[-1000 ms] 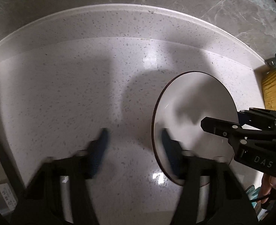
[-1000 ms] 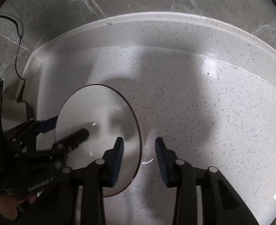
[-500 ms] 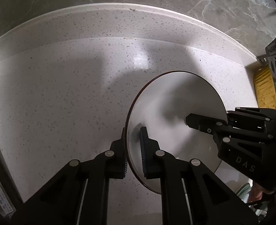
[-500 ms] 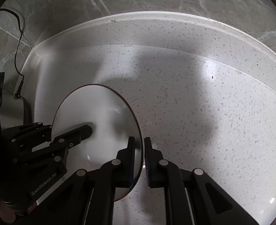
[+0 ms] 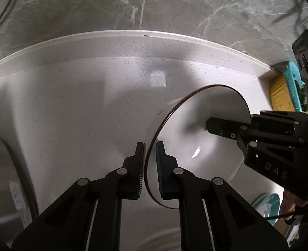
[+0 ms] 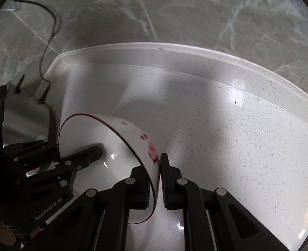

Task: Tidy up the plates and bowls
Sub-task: 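Close the left tool on the bowl rim while the right tool closes on the opposite rim, then lift the red-patterned bowl with both tools and carry it over the white plate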

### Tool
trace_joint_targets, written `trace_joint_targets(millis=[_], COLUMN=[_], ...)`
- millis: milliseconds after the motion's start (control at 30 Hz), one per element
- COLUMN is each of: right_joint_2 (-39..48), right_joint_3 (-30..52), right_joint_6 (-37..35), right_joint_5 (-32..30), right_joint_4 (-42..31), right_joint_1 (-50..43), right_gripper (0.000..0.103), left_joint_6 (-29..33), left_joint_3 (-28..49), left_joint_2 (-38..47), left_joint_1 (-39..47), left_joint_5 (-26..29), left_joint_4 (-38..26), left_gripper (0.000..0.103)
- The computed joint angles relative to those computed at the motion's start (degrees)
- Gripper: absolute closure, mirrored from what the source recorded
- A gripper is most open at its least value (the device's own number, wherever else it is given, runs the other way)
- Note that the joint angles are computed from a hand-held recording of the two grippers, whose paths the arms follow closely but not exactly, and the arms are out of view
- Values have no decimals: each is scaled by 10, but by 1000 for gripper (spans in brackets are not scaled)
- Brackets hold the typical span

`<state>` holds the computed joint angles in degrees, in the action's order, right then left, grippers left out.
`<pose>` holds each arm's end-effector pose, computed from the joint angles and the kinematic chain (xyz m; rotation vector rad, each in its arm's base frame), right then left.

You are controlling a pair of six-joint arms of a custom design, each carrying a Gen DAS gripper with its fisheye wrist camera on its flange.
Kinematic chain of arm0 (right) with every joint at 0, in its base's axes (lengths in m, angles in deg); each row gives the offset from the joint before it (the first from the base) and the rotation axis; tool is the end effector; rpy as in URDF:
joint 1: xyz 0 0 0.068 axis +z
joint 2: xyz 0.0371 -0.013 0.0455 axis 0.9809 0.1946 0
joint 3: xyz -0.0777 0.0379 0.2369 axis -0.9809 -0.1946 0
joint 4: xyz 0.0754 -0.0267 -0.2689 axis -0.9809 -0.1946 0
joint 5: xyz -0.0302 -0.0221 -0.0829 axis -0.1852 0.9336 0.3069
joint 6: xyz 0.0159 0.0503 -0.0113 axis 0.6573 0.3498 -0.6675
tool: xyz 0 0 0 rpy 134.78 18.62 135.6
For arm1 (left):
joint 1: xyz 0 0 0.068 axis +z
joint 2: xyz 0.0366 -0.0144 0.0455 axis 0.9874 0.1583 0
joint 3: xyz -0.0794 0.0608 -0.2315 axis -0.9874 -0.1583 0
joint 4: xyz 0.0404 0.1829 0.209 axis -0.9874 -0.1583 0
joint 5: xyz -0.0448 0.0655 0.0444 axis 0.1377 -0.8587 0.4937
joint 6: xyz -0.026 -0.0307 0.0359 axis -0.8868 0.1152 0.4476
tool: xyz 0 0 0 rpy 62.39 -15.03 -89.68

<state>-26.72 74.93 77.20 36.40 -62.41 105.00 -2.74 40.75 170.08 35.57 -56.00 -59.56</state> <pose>0.1425 0.0763 0.2942 -0.0115 2.8468 0.4438 0.2535 -0.2590 0.2538 0.6515 2.7691 -0.3414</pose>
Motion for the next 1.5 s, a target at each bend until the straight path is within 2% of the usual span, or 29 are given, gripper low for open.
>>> trace_joint_targets(millis=[400,667,800,1033,1300,1500], right_joint_2=[-31,-19,-14,9,23,43], right_joint_3=[57,96,100,93,65,64], right_joint_6=[116,238,305,404,437,430], right_joint_5=[38,75,87,102,92,92], right_joint_4=[-58,-91,-97,-87,-62,-55], right_joint_1=[164,335,429,566,608,610], right_gripper=[92,92,92,91,90,90], left_joint_6=[-80,-151,-207,-361,-485,-508], left_joint_3=[-110,-171,-210,-270,-340,-360], left_joint_2=[-208,-336,-404,-497,-550,-558], left_joint_1=[-35,-97,-144,-275,-388,-414], left_joint_5=[10,2,2,-25,-41,-56], left_joint_4=[-71,-150,-189,-235,-231,-230], left_gripper=[94,94,94,94,93,93])
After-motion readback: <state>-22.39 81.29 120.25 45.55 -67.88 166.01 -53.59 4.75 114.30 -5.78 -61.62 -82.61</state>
